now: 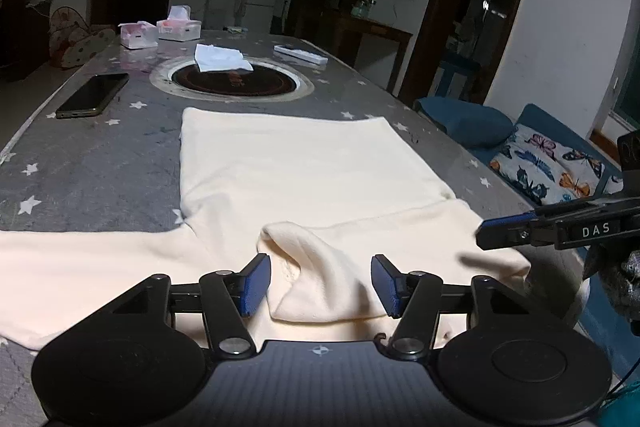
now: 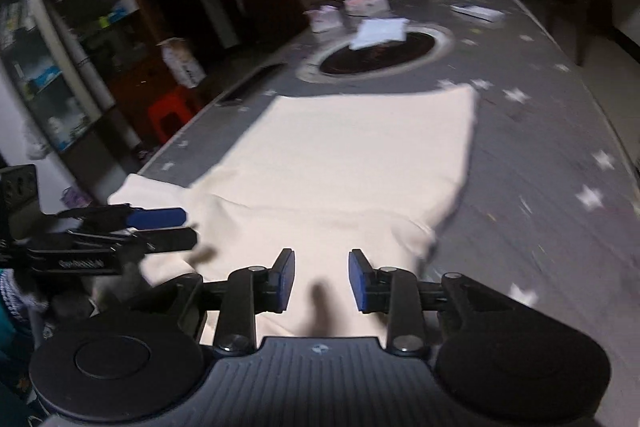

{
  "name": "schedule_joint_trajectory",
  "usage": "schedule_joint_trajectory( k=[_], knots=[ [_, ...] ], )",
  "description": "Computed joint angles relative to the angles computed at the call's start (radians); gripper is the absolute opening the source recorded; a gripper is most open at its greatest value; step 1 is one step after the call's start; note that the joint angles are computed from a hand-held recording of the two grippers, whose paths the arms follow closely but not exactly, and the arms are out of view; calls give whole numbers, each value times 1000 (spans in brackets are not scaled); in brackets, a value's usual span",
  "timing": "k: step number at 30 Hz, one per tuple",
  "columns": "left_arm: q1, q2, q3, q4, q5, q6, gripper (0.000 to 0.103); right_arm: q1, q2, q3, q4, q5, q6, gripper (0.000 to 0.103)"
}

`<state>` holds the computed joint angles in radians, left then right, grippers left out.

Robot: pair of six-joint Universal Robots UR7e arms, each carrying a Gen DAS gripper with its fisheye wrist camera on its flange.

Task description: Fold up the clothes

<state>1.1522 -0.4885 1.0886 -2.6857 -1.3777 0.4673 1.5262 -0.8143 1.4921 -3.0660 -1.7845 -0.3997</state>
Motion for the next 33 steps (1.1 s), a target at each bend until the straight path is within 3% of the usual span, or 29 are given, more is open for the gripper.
schedule_joint_trajectory(
  k=[4, 6, 8, 10, 13, 19, 24, 26, 28, 29, 32, 33],
  knots=[
    [0, -6, 8, 4, 11, -7, 40, -11, -9, 24, -36, 11, 5, 31],
    [2, -5, 5, 12, 22, -19, 38, -13, -4, 23, -49, 23, 5, 33],
    [4, -4, 3, 17, 27, -27, 29, -14, -1, 22, -56, 29, -3, 36],
    [6, -4, 6, 14, 24, -23, 13, -12, 9, 15, -62, 20, -25, 37],
    [1, -8, 27, -34, 30, -3, 3, -12, 14, 13, -65, 23, -29, 38],
    [-13, -36, 87, -143, 71, 37, 2, -9, 21, 11, -72, 10, -48, 39],
    [-9, -37, 79, -114, 109, 1, 4, -1, 28, 9, -87, -3, -82, 39],
    [-10, -35, 69, -98, 93, -10, 10, 3, 32, 6, -92, -9, -97, 39],
    [-11, -28, 60, -92, 76, -8, 28, 6, 37, 3, -95, -14, -108, 39],
    [-12, -21, 55, -96, 73, 4, 31, 7, 40, 2, -99, -17, -112, 39],
    [-10, 0, 30, -63, 91, 10, 29, 8, 44, -1, -99, -21, -124, 42],
    [-9, 5, 22, -48, 102, 3, 19, 8, 45, -3, -97, -23, -126, 42]
  ],
)
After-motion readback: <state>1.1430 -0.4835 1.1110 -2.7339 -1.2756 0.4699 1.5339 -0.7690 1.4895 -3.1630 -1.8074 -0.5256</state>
